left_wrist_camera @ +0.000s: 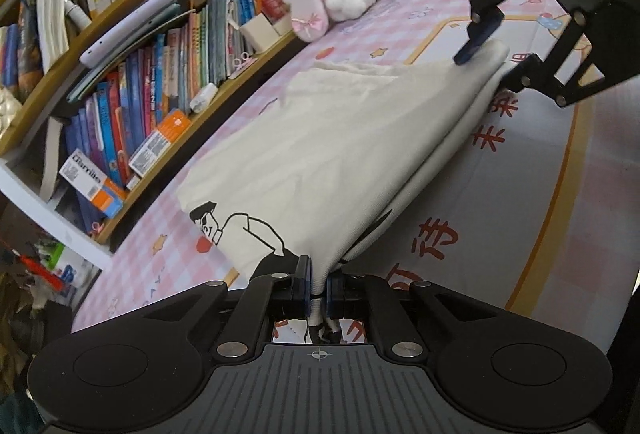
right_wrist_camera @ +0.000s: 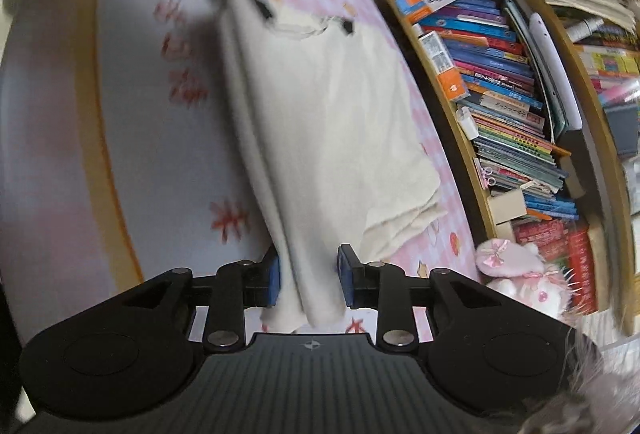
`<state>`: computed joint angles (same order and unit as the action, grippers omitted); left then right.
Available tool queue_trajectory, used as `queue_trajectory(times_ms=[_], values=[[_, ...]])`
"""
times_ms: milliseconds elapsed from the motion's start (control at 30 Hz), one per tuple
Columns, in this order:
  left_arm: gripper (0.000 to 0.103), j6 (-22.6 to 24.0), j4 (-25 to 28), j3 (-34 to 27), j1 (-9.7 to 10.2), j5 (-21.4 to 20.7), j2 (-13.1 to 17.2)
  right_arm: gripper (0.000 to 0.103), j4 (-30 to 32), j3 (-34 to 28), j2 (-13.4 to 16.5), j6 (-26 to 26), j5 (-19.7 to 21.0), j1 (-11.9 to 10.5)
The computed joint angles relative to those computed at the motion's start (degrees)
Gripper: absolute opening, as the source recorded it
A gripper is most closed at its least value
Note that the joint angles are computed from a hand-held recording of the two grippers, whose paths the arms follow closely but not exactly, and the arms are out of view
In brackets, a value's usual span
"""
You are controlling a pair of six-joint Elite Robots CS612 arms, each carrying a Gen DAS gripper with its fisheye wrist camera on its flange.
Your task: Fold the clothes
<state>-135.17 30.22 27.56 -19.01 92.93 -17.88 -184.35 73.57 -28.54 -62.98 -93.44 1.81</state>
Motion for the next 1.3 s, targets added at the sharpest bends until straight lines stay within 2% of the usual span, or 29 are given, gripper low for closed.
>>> queue_trajectory(times_ms=[67, 133, 267, 300, 367, 400, 567, 700, 833, 900, 967, 1000, 1100, 1200, 1300], values=[[0.007, 0.43, 0.57, -0.45, 0.01, 0.04, 0.23, 0.026, -1.76, 0.58, 0.26, -0.97, -0.66, 0.04], [0.015, 0.75, 0.14, -0.09, -0.02, -0.37, 0.12, 0.026, -2.82, 0.86, 0.42, -1.82, -1.21, 0.08], [0.016, 2.14, -0.37, 0.75, -0.16, -1.41, -0.08, 0.026, -4.11, 1.18, 0.56, -3.42, -1.35, 0.00], [0.017, 2.80, -0.44, 0.90, -0.21, -1.68, -0.11, 0.027, -4.51, 1.24, 0.61, -3.93, -1.45, -0.01], [0.019, 3.83, -0.99, 1.98, -0.36, -2.43, -0.51, 0.035, -5.54, 1.33, 0.82, -4.79, -2.05, -0.04], [0.020, 4.09, -1.15, 2.38, -0.39, -2.69, -0.67, 0.035, -5.92, 1.39, 0.88, -5.09, -2.21, -0.07], [0.024, 4.63, -1.87, 4.01, -0.45, -3.88, -1.30, 0.022, -4.06, 1.89, 0.23, -4.97, -0.93, -0.40], [0.026, 5.09, -2.40, 4.45, -0.46, -4.12, -1.50, 0.020, -4.27, 2.12, 0.14, -5.43, -0.77, -0.40], [0.032, 6.12, -4.35, 6.24, -0.50, -4.74, -2.32, 0.028, -6.98, 2.28, 0.64, -7.00, -1.35, -0.25], [0.033, 5.80, -4.19, 6.20, -0.41, -4.58, -2.34, 0.037, -9.42, 2.22, 1.20, -8.13, -1.76, -0.19], [0.034, 5.70, -4.17, 6.28, -0.38, -4.51, -2.41, 0.054, -12.11, 1.90, 1.88, -9.34, -1.86, -0.20], [0.034, 5.75, -4.16, 6.28, -0.37, -4.48, -2.41, 0.057, -13.15, 1.77, 2.14, -10.06, -1.65, -0.25], [0.038, 5.94, -4.35, 6.27, -0.36, -4.62, -2.41, 0.057, -14.41, 1.87, 2.35, -12.87, -0.03, -0.58], [0.042, 5.81, -4.32, 6.10, -0.29, -4.69, -2.35, 0.053, -15.02, 2.11, 2.37, -15.81, 1.81, -0.97], [0.042, 5.87, -4.33, 6.09, -0.24, -4.55, -2.34, 0.047, -13.95, 2.31, 2.04, -16.62, 2.11, -1.06]])
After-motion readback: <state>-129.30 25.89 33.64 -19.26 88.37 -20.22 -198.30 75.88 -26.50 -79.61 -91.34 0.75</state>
